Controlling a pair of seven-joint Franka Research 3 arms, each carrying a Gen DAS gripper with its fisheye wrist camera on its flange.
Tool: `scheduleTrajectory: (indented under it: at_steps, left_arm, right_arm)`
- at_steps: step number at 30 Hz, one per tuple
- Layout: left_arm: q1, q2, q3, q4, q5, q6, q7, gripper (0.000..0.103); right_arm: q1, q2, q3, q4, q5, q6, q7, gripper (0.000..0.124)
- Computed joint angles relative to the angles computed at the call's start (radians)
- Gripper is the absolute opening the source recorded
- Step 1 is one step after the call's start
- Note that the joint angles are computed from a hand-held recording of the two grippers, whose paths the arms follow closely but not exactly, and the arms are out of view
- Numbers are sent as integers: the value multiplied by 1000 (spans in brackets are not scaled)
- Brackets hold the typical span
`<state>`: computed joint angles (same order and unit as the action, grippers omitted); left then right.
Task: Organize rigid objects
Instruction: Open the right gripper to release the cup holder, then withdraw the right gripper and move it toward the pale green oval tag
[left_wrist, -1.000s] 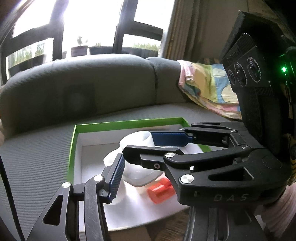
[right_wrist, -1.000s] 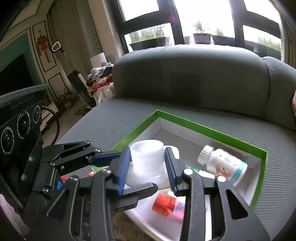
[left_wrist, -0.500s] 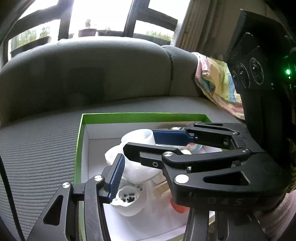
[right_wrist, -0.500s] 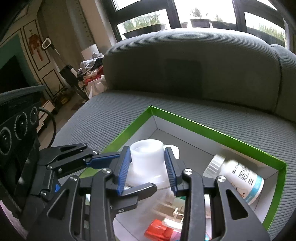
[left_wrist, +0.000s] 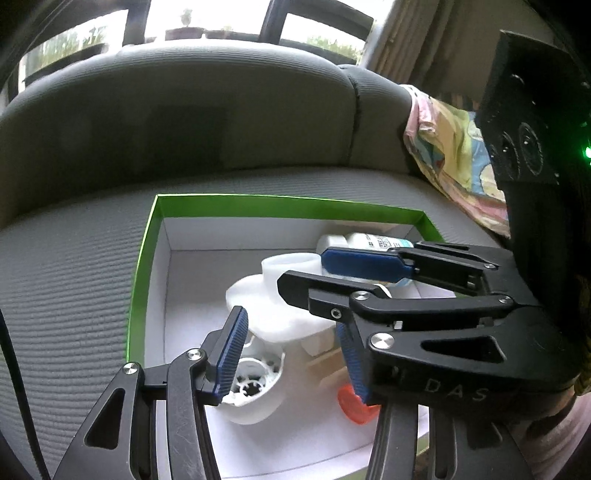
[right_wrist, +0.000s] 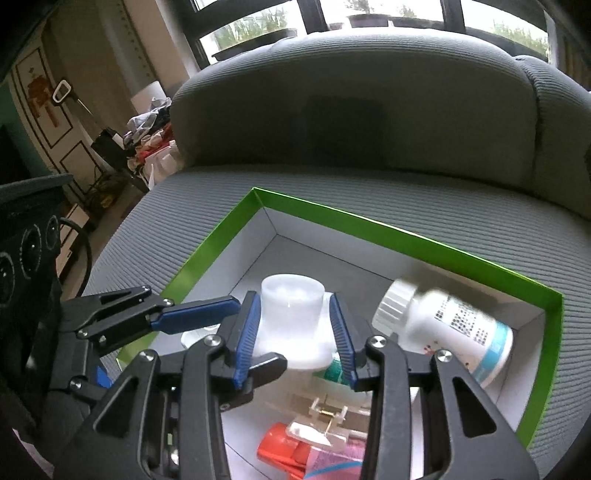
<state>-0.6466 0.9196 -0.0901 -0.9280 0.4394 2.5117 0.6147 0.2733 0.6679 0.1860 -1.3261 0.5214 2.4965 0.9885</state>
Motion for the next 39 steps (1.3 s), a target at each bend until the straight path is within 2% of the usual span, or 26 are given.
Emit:
scheduleTrajectory:
  at_steps: [1,2,3,5,9,13,16,22,27,32,39]
  left_arm:
    - [-4,-14,7,-20,2,-5,-20,51]
    - [-6,-27,8,-40,5,-9,-31,56]
    - [-6,-30,6,-42,6,-17,-34,70]
    - [-16,-46,12,-61,20,-34,-58,86]
    - [-32,-84,18,-106,53,-48,-109,86]
    - [-61,-115,31,-124,102,-100,-166,87]
    - [-82,-143,35,-151,149,-116,-207,88]
    - [-118,-208,43,-217,258,-133,-325,89]
    - [-149,-229,29,-220,327,-203,-358,90]
    - [-182,-246,16,-233,380,-279,-383,90]
    - [-192,-308,-8,-337,431,-277,-485,90]
  right_arm:
    - [0,-11,0,-15,2,10,-2,47]
    - [-3,-18,0,-25,5,16,-5,54]
    - [-3,-35,1,-49,9,34,-9,56]
    - [-3,-65,0,-90,12,64,-21,57]
    - [0,-153,-3,-211,22,160,-48,64]
    - [-4,-232,-2,-322,48,265,-57,78]
    - [-17,-299,8,-406,79,323,-84,84]
    - [-31,-399,15,-520,149,368,-144,86]
    - [-31,-480,20,-611,255,413,-227,87]
    - [-14,-553,4,-691,362,439,-322,94]
    - [30,-630,-41,-778,451,461,-385,98]
